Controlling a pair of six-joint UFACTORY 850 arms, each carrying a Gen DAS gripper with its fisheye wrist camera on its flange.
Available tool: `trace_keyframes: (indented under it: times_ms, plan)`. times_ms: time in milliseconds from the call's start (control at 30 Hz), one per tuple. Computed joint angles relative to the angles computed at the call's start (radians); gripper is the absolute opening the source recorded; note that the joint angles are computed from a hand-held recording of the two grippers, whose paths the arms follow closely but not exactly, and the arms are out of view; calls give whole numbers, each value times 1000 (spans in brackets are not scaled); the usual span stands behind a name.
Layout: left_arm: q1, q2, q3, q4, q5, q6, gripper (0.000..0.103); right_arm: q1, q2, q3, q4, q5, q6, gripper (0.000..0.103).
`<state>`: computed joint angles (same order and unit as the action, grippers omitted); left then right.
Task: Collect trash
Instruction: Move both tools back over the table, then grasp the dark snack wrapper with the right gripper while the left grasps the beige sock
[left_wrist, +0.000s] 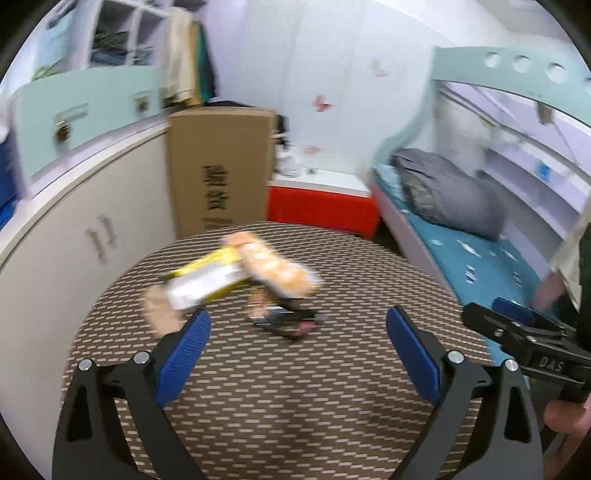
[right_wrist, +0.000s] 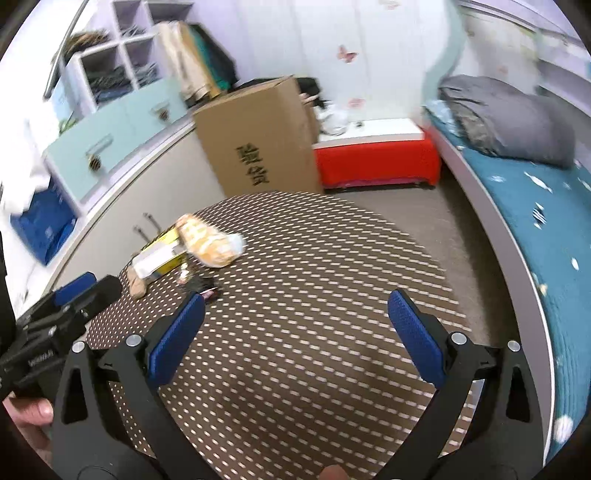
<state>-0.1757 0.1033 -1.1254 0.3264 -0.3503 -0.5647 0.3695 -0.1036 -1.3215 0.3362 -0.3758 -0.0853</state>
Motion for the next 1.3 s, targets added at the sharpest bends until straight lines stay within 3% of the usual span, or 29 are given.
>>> trace_keyframes:
  times_ms: [300, 700, 833, 867, 1000, 1033, 1100, 1167, 1200, 1233, 1267, 1300]
  plan:
    - [139, 1, 34, 94, -31, -101, 95, 80, -143, -136, -11, -62, -58, 97]
    - [252, -65, 50, -36, -25, 5, 95, 156, -378, -359, -80, -166, -162, 95]
    - [252, -134, -5, -48, -35, 60, 95, 182, -424, -414, -127, -189, -170, 50]
    - [250, -149, -18, -42, -45, 63, 95, 186, -424, -413, -140, -183, -163, 49]
    - [245, -208, -68, -77, -68, 132, 95, 184, -400, -379, -86, -171, -196, 31]
    - [247, -219, -77, -101, -73, 160, 95, 183, -392, -368, -83, -167, -187, 31]
    - [258, -223, -81, -193, -60, 246, 82, 177, -370, -339, -63, -163, -190, 31]
    - [260, -222, -81, -227, -56, 294, 55, 168, -347, -308, -10, -161, -222, 30]
    - [267, -217, -77, -301, -53, 372, 50, 163, -329, -282, 12, -153, -230, 30]
    - [270, -212, -73, -347, -53, 414, 37, 158, -315, -263, 29, -149, -239, 30]
    - [272, -205, -66, -389, -56, 456, 30, 154, -300, -242, 46, -144, -245, 30]
    - [271, -200, -59, -397, -55, 466, 29, 152, -290, -228, 56, -140, -248, 30]
